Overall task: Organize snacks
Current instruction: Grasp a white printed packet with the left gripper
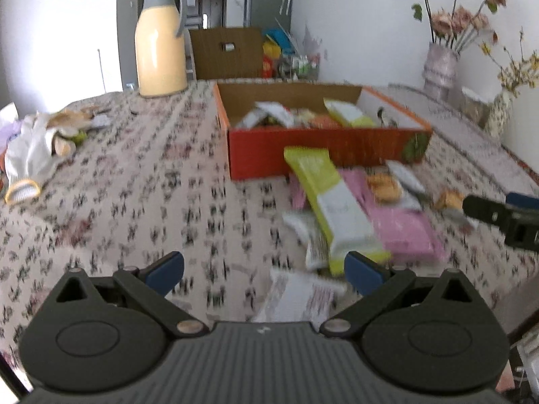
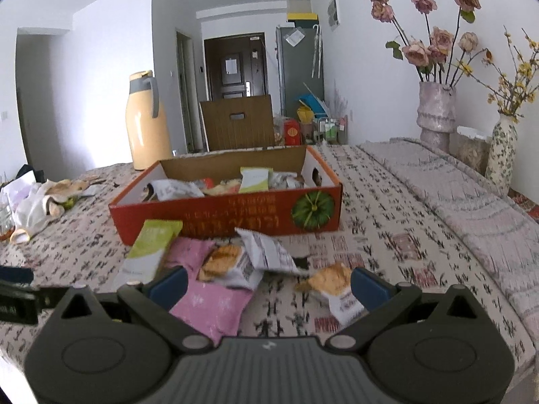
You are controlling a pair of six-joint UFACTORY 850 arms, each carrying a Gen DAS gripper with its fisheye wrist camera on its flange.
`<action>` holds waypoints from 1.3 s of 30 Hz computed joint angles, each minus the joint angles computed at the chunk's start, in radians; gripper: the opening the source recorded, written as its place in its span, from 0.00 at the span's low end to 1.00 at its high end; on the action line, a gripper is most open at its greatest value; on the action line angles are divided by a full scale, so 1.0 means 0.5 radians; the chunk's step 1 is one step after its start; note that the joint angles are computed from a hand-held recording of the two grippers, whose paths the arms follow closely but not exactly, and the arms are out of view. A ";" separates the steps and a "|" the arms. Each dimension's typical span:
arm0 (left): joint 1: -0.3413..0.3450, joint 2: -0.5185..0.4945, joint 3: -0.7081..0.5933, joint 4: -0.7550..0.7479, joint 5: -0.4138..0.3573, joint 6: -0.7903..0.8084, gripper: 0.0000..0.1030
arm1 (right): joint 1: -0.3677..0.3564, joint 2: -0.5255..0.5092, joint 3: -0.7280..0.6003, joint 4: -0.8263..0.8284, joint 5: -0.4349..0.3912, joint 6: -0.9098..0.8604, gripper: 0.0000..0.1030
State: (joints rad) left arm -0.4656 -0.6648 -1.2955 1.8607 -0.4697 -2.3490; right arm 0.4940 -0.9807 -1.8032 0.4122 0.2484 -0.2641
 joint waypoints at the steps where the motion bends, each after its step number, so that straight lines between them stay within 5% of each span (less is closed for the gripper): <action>1: -0.003 0.000 0.013 0.005 0.014 -0.010 1.00 | 0.000 0.009 0.021 -0.004 0.003 0.009 1.00; 16: -0.052 -0.083 0.000 -0.046 -0.008 0.016 0.97 | 0.002 0.065 0.171 -0.064 -0.017 0.075 1.00; 18: -0.054 -0.090 -0.008 -0.040 -0.011 0.015 0.89 | 0.000 0.063 0.175 -0.061 -0.032 0.074 1.00; 24: -0.033 -0.073 0.022 0.173 0.056 -0.193 0.44 | 0.000 0.053 0.169 -0.008 -0.061 0.028 1.00; 39: -0.049 -0.007 0.093 0.362 -0.038 -0.389 0.42 | -0.010 0.046 0.171 -0.103 -0.061 0.109 1.00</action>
State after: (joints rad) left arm -0.4899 -0.6681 -1.2488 2.0416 -0.4885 -2.5433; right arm 0.4888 -0.9579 -1.7177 0.3605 0.2180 -0.2094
